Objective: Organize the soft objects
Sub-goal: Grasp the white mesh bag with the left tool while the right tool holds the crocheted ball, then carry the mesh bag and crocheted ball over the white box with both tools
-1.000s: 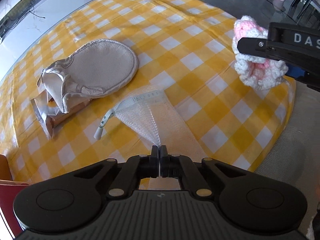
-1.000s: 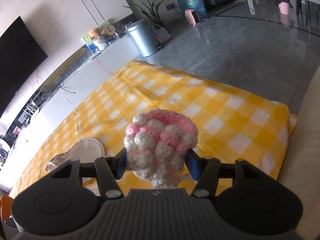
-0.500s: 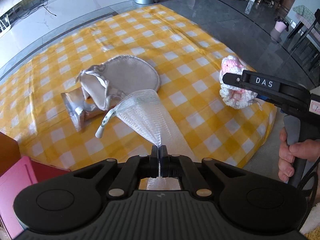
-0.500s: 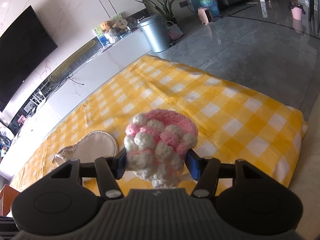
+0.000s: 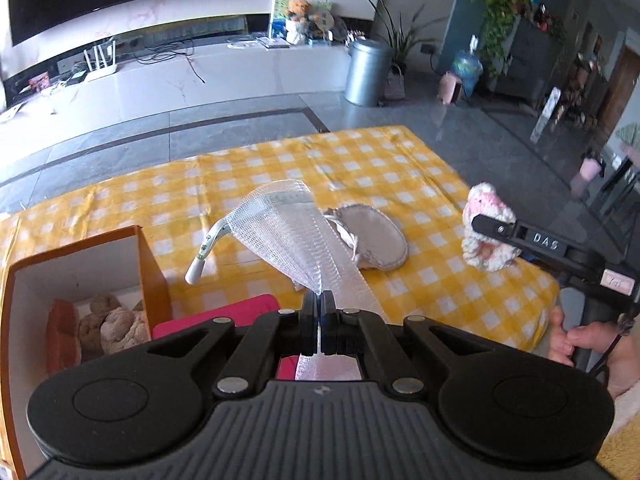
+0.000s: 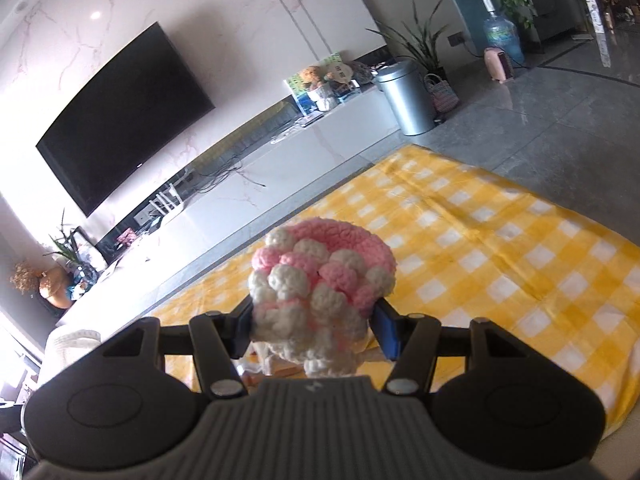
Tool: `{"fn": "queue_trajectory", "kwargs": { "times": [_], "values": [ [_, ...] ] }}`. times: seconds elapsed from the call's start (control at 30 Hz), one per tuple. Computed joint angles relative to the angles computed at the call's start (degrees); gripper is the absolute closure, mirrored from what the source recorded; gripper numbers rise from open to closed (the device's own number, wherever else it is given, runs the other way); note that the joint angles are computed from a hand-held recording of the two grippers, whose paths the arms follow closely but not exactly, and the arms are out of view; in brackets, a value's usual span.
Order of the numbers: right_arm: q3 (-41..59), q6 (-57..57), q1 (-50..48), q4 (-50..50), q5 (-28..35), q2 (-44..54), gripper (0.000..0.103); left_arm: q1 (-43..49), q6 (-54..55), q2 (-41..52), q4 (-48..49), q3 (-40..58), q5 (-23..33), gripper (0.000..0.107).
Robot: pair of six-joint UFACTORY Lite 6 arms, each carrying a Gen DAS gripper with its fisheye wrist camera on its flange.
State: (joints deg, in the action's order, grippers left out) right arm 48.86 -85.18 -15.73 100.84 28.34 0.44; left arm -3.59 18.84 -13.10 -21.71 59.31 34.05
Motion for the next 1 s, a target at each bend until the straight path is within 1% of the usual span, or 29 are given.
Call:
{"fn": "queue_trajectory", "kwargs": {
  "times": [0.03, 0.13, 0.2, 0.27, 0.3, 0.4, 0.47, 0.53, 0.6, 0.7, 0.77, 0.9, 1.0],
  "values": [
    [0.00, 0.08, 1.18, 0.14, 0.75, -0.27, 0.044, 3.57, 4.16, -2.21, -4.88, -1.73, 1.00, 0.106],
    [-0.21, 2.08, 4.82, 0.08, 6.28, -0.49, 0.044, 17.38, 18.92, -5.24, -18.99, -4.62, 8.39, 0.106],
    [-0.48, 2.44, 7.58, 0.53, 8.92, -0.98, 0.044, 25.82, 25.42, -5.43, -24.96, -5.87, 11.82, 0.106],
    [-0.29, 2.83, 10.94, 1.11, 10.26, -1.69, 0.044, 32.78, 30.80, -5.04, -29.55, -6.97, 14.21, 0.106],
    [-0.44, 2.54, 12.30, 1.51, 10.68, -2.22, 0.044, 37.76, 34.20, -4.63, -32.26, -7.15, 16.57, 0.106],
    [-0.44, 2.22, 17.32, 2.39, 10.82, -3.51, 0.044, 48.13, 43.10, -2.64, -39.18, -7.73, 17.96, 0.106],
    [-0.23, 2.28, 20.23, 1.48, 10.40, -4.01, 0.044, 52.81, 47.84, -0.98, -42.18, -7.63, 18.32, 0.106],
    [1.20, 3.94, 22.84, -0.02, 9.57, -3.18, 0.044, 56.97, 53.62, 1.20, -45.24, -7.47, 20.01, 0.106],
    [2.53, 5.61, 25.69, -0.87, 8.65, -2.19, 0.044, 59.30, 55.45, 3.87, -45.83, -6.28, 20.76, 0.106],
    [6.15, 7.61, 32.46, -2.27, 3.74, -0.06, 0.044, 61.56, 56.27, 8.25, -46.94, -3.89, 21.97, 0.106],
    [10.18, 9.77, 37.25, -4.59, 0.44, 3.02, 0.044, 64.18, 57.24, 10.79, -47.44, -2.53, 24.26, 0.106],
    [19.17, 19.78, 46.62, -15.33, -5.48, 10.58, 0.044, 68.93, 60.53, 12.94, -48.68, -2.30, 29.31, 0.106],
    [27.19, 34.56, 52.62, -32.00, -9.37, 17.29, 0.044, 70.57, 60.73, 13.81, -48.64, -1.77, 30.79, 0.106]
  ]
}}
